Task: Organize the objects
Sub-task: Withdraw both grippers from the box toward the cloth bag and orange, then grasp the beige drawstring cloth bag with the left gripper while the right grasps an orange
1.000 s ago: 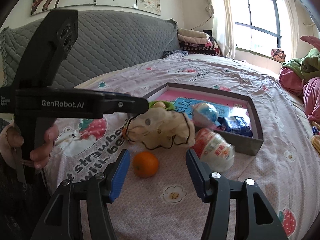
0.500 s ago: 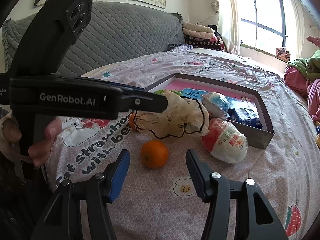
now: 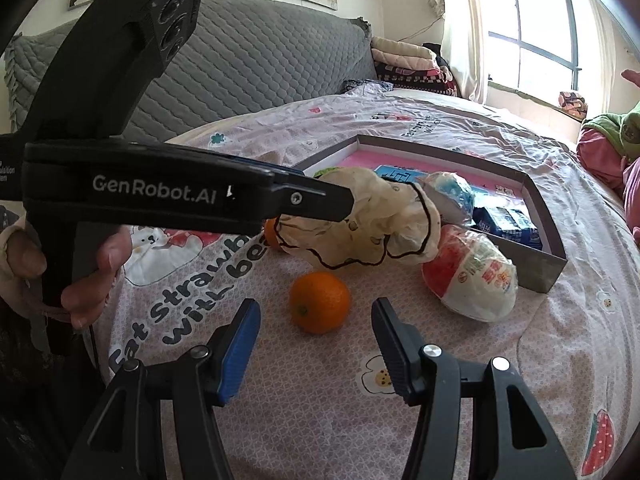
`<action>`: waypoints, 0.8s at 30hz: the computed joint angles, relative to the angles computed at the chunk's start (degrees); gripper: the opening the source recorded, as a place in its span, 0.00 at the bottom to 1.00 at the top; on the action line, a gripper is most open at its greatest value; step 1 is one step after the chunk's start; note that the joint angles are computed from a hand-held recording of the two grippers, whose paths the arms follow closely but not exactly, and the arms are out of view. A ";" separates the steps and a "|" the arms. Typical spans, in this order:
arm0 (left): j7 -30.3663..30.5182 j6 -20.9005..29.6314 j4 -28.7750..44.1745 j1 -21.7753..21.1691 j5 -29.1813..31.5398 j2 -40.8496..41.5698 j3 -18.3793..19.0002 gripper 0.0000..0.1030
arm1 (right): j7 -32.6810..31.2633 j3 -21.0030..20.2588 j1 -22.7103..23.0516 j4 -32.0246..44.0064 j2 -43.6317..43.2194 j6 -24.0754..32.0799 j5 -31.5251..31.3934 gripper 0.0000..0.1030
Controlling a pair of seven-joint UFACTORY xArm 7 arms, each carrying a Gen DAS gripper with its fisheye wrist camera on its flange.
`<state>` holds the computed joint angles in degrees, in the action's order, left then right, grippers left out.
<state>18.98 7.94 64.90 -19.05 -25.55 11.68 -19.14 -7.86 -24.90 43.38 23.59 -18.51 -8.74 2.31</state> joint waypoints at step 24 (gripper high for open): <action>-1.40 1.79 3.64 1.03 1.46 4.18 -0.55 0.46 | 2.46 -9.45 9.60 3.35 4.74 -0.76 -1.70 0.56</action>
<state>17.57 9.73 68.54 -18.01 -24.09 15.86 -19.70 -5.40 -34.34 52.98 26.95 -13.77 -9.50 0.61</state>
